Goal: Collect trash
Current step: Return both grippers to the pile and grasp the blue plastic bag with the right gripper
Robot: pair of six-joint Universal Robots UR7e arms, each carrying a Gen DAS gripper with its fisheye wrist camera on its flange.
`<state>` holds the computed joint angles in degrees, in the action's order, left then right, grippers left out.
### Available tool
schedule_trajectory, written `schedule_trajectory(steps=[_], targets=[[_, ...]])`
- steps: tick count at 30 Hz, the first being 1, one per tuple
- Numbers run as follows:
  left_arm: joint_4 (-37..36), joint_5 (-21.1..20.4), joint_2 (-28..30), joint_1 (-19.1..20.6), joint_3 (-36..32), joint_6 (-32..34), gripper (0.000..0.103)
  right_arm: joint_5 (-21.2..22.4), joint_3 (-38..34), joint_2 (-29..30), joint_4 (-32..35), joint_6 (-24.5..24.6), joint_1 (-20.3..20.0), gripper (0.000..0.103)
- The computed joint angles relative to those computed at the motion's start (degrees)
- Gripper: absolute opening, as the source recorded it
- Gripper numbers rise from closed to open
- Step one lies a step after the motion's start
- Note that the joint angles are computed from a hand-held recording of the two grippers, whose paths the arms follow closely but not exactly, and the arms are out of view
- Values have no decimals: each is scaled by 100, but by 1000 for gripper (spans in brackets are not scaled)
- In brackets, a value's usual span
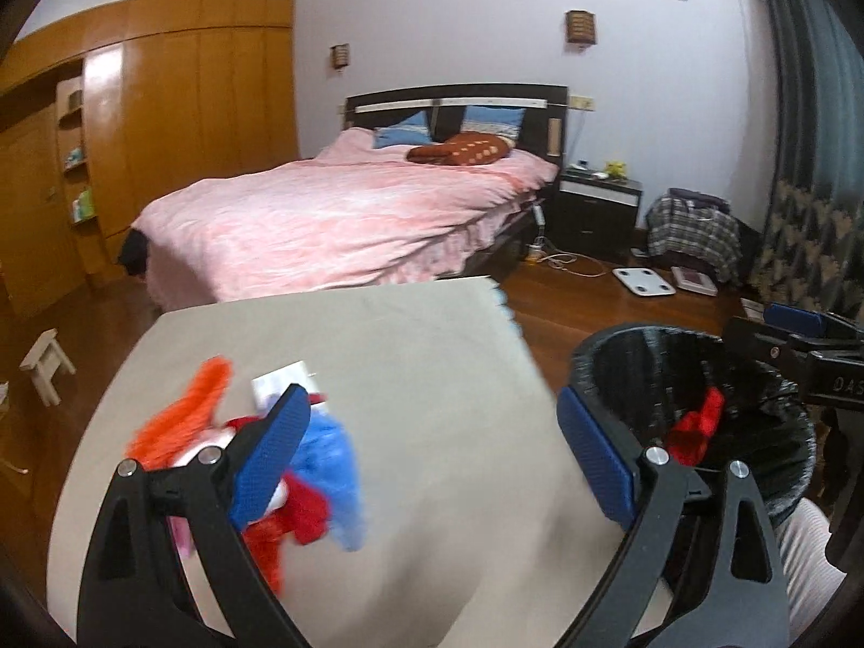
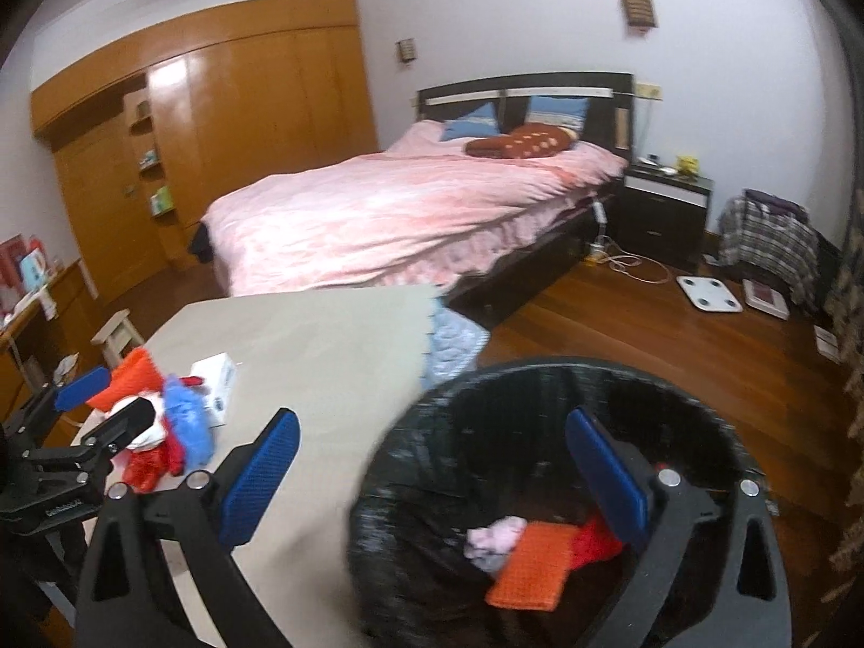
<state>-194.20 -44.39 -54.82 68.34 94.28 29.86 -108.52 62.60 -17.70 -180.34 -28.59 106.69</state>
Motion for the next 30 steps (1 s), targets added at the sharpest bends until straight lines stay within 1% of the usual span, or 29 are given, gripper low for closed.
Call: schedule_trajectory(steps=[7, 12, 19, 25, 27, 28, 29, 30], targets=[[-432, 328, -239, 170, 219, 296, 90, 204, -477, 463, 357, -150, 186, 97], [-561, 491, -378, 361, 283, 253, 90, 308, -876, 806, 634, -168, 273, 97], [-728, 625, -499, 585, 321, 261, 90, 411, -1779, 1439, 1243, -137, 355, 95], [-754, 719, -616, 773, 357, 183, 90, 464, -2916, 2181, 2030, -126, 441, 91], [-759, 755, -626, 814, 358, 148, 90, 459, -3377, 2461, 2326, -130, 467, 90], [-767, 770, -633, 837, 358, 132, 90, 440, -3731, 2670, 2538, -142, 488, 89], [-759, 779, -633, 868, 334, 117, 90, 433, -3890, 2767, 2635, -152, 493, 89], [-754, 780, -637, 886, 326, 110, 90, 420, -4232, 2961, 2834, -147, 507, 89]])
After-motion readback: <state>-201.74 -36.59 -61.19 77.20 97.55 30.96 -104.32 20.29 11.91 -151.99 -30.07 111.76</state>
